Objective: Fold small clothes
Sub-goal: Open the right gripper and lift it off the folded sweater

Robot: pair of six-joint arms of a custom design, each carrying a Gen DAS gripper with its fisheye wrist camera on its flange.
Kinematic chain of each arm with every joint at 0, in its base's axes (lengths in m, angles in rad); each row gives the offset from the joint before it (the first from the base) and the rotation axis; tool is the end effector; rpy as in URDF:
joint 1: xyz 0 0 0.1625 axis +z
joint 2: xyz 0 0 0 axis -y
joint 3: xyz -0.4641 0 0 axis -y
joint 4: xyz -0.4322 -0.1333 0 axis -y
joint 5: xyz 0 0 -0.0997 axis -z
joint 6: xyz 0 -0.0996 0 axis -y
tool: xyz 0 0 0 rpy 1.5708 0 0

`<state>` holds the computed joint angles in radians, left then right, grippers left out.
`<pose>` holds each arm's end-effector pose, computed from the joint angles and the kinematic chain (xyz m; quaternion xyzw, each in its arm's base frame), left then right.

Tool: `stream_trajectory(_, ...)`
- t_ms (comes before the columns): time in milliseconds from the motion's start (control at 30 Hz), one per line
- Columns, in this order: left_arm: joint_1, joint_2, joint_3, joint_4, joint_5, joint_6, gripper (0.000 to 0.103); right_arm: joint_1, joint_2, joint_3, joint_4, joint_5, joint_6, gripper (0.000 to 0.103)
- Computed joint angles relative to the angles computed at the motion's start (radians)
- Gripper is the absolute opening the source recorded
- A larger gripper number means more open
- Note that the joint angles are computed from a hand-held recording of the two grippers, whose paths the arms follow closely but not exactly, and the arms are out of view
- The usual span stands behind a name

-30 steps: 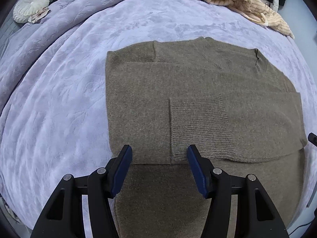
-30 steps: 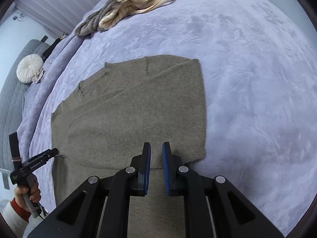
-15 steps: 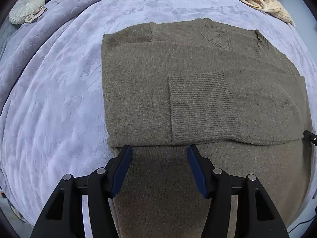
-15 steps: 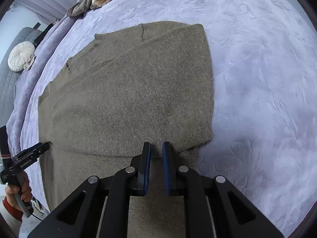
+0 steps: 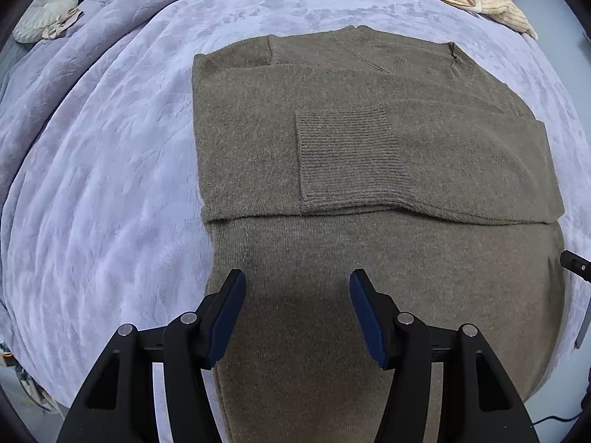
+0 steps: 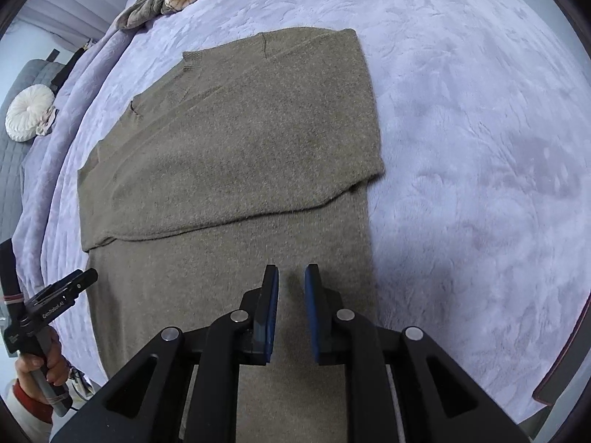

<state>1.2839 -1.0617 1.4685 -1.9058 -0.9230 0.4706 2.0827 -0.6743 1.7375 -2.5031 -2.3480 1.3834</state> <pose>-0.0174 -0.7423 0.3104 0.3609 0.8760 0.0631 0.3136 0.3797 -0.5462 -0.0089 -0.3673 -0.8476 0.2717 0.2698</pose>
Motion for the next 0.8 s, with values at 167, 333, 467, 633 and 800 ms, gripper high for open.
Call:
stream_trajectory(167,-0.008,-0.022,-0.004,0.063,0.005,-0.013,0.060,0.017,0.018,-0.031,0.022,0.022,0.031,0.033)
stream_trajectory(333,-0.016,-0.055,0.019,0.067,0.016,-0.010,0.089,0.030,0.036,-0.059,0.037,0.046,0.040,0.038)
stream_trajectory(467,-0.027,-0.093,0.051,0.073,0.002,-0.018,0.102,0.036,0.051,-0.083,0.046,0.064,0.037,0.043)
stream_trajectory(633,-0.007,-0.066,-0.007,0.157,-0.004,-0.038,0.102,0.043,0.066,-0.105,0.056,0.079,0.027,0.059)
stream_trajectory(800,0.009,-0.063,-0.036,0.232,0.008,-0.096,0.102,0.048,0.076,-0.119,0.064,0.097,0.021,0.071)
